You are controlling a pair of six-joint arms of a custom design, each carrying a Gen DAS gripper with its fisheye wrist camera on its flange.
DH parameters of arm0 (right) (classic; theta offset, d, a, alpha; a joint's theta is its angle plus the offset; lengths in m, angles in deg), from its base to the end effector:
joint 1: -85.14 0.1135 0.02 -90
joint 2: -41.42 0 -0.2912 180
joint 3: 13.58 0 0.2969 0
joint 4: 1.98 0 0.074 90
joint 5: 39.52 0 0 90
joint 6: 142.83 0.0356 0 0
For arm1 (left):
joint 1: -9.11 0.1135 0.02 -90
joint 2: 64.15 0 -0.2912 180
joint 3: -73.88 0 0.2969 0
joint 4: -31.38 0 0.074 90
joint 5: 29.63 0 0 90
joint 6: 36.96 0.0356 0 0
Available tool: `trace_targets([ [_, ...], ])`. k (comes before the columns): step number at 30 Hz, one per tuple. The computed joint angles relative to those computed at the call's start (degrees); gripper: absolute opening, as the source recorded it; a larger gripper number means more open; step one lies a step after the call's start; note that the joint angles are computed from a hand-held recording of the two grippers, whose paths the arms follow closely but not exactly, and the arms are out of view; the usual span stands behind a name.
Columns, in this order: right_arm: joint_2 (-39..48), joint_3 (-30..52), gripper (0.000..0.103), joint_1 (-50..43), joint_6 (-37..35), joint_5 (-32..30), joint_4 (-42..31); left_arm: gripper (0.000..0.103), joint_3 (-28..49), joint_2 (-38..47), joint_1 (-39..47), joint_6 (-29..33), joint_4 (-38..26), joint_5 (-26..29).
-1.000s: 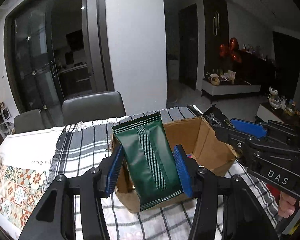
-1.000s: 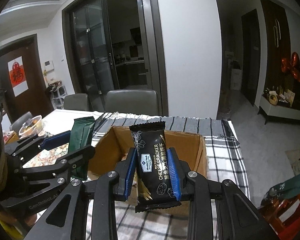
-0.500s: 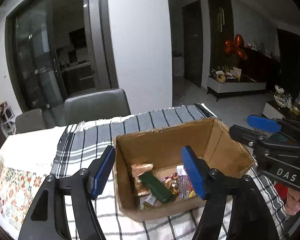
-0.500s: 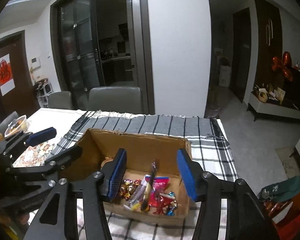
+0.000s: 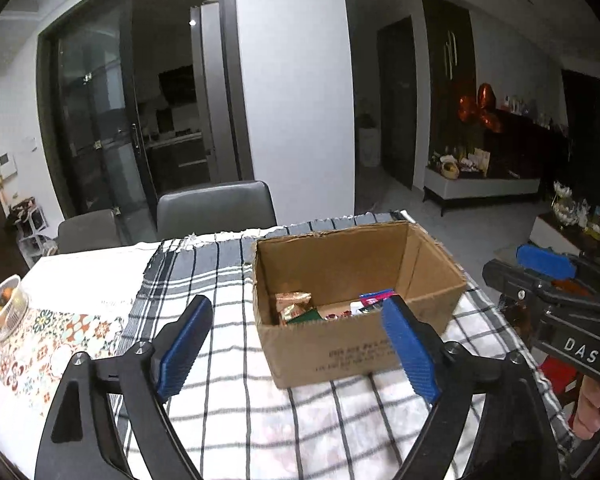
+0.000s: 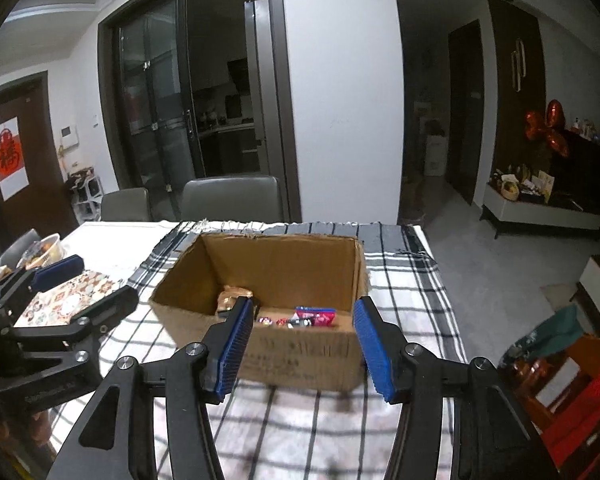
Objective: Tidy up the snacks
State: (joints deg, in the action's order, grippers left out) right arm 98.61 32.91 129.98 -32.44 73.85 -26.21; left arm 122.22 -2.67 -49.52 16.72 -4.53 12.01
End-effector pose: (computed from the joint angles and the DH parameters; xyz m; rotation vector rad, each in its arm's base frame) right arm 0.1811 0.1602 0.2420 -0.2255 2.1206 0.2264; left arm 0.1446 -0.1860 0.2281 0.0599 2.0962 0.0585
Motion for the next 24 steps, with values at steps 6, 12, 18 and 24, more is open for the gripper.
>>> trace_targets([
  [6, -9.4, -3.0, 0.063, 11.2, 5.4, 10.4, -8.7, 0.094, 1.3, -2.4, -12.4, -16.9, -16.0, -9.1],
  [12, -16.6, -4.3, 0.069, 22.9, 15.6, 19.6, -19.6, 0.101, 4.6, 1.9, -25.3, -41.2, -35.1, -14.5],
  [18, -18.5, -3.6, 0.074, 36.2, 32.1, 29.6, -32.9, 0.103, 8.6, 9.6, -35.4, -64.6, -53.0, -14.5],
  [24, -15.4, -1.6, 0.077, 46.9, 49.0, 35.7, -45.2, 0.103, 10.8, 14.8, -41.9, -78.7, -61.8, -12.3],
])
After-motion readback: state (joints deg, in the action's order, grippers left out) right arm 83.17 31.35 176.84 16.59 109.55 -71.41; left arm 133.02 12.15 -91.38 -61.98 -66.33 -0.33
